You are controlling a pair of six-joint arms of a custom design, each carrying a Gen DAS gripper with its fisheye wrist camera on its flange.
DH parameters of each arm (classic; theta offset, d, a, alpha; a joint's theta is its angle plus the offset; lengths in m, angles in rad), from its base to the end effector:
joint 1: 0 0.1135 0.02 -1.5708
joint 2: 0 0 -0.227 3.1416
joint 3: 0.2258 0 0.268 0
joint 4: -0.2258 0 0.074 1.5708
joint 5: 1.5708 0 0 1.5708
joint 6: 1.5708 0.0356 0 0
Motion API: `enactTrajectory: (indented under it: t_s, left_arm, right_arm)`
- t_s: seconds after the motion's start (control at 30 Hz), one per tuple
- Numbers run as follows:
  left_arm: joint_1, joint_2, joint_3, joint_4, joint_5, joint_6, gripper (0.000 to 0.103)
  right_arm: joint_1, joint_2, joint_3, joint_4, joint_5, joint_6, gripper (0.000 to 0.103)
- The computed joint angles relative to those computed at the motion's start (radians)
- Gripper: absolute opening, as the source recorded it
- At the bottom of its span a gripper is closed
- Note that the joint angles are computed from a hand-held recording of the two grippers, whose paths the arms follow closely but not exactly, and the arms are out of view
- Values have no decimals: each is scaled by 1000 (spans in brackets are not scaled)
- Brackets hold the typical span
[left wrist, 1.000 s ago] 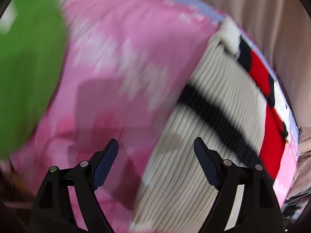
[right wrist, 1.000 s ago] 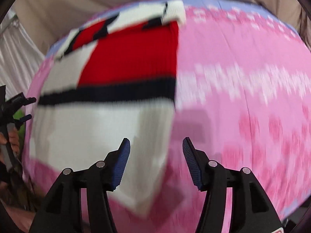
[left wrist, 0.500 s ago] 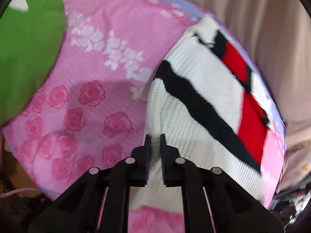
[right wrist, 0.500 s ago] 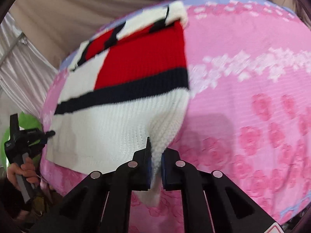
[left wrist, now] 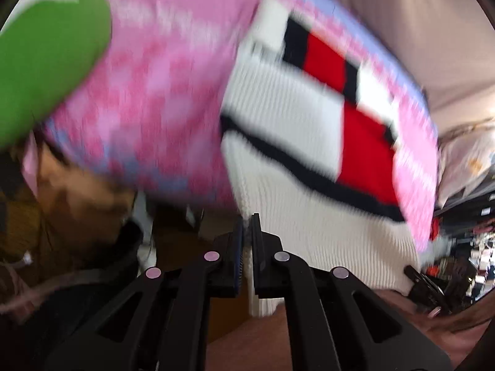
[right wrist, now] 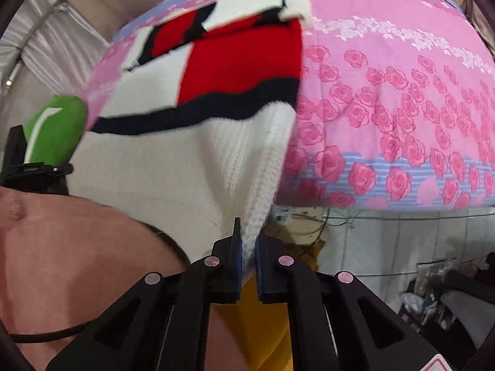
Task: Fold small clothes
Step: 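Grasp the hem with both grippers and lift it toward the collar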
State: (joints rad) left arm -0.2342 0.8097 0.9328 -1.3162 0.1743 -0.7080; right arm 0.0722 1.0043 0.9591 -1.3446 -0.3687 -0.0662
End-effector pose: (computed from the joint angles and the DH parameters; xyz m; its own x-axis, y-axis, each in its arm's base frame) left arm 0.1498 -0.0421 0.2681 -0.8759 -0.4494 -0.1753 -0.3671 0.8567 -0.3623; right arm 0.1797 0.0259 0.2477 -0.9702 -0.1320 -0.2031 -0.1966 0.9190 0.3418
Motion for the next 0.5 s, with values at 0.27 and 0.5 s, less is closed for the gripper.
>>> enactTrajectory:
  t_s: [0.27, 0.5]
  left_arm:
    - [74, 531, 288, 633, -229, 184, 4]
    - [53, 658, 282, 705, -73, 302, 47]
  right_arm:
    - [-19, 434, 362, 630, -73, 322, 7]
    - [26, 887, 601, 854, 10, 551, 9]
